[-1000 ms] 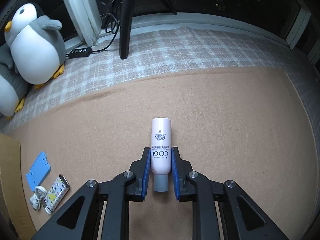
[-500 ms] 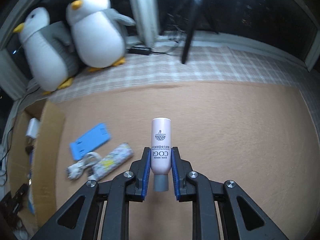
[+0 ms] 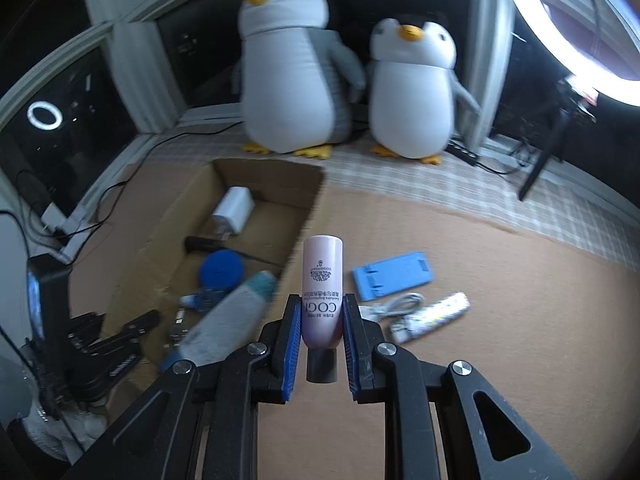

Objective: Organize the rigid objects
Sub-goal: 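Lift the pink-and-white bottle with the right tool and carry it over the box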

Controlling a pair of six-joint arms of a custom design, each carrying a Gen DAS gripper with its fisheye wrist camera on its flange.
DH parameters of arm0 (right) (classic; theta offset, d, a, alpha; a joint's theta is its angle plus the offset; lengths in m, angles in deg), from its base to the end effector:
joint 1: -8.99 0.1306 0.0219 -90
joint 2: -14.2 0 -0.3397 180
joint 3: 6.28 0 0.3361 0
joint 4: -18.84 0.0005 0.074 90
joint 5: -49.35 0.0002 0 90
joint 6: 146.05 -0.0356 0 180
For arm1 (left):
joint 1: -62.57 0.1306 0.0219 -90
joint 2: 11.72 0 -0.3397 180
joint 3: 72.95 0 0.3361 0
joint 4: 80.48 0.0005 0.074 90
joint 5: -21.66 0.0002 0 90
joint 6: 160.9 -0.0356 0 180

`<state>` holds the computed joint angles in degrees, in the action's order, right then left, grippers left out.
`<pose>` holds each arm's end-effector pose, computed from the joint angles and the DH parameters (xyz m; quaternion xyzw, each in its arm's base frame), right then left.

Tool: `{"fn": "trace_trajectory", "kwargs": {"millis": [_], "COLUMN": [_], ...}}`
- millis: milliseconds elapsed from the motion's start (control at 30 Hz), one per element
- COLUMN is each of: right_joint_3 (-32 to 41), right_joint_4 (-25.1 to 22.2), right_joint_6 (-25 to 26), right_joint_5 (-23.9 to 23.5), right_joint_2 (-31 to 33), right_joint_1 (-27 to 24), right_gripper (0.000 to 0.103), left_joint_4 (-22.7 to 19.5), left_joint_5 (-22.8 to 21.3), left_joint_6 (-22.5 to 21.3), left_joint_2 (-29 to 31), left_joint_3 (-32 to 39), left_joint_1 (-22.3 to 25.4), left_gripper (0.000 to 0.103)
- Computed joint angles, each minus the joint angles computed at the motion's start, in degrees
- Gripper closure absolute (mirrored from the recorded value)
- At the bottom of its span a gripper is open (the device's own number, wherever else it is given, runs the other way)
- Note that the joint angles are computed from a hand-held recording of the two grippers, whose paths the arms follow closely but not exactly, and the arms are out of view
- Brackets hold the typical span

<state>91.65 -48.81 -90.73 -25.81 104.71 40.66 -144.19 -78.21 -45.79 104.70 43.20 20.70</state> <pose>0.3556 0.2081 0.4195 0.0583 0.9571 0.0349 0.2815 0.4184 -0.3675 0.3351 0.1223 0.9632 -0.0539 0.2333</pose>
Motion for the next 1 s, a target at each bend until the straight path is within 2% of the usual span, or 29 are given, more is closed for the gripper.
{"fn": "trace_trajectory", "kwargs": {"millis": [300,633,1000], "right_joint_3": [5.2,6.7,6.6], "right_joint_4": [0.8,1.4,2.3], "right_joint_6": [0.8,1.1,1.0], "right_joint_5": [-1.3,-3.6,-4.6], "right_joint_2": [5.3,8.5,9.4], "right_joint_1": [4.8,6.0,6.6], "right_gripper": [0.085,0.085,0.085], "left_joint_4": [0.0,0.0,0.0], "left_joint_5": [0.0,-0.1,-0.1], "left_joint_6": [0.1,0.1,0.1], "left_joint_2": [-0.1,-0.1,-0.1], "left_joint_3": [0.0,-0.1,-0.1], "left_joint_1": [0.0,0.0,-0.1], "left_gripper": [0.083,0.083,0.083]}}
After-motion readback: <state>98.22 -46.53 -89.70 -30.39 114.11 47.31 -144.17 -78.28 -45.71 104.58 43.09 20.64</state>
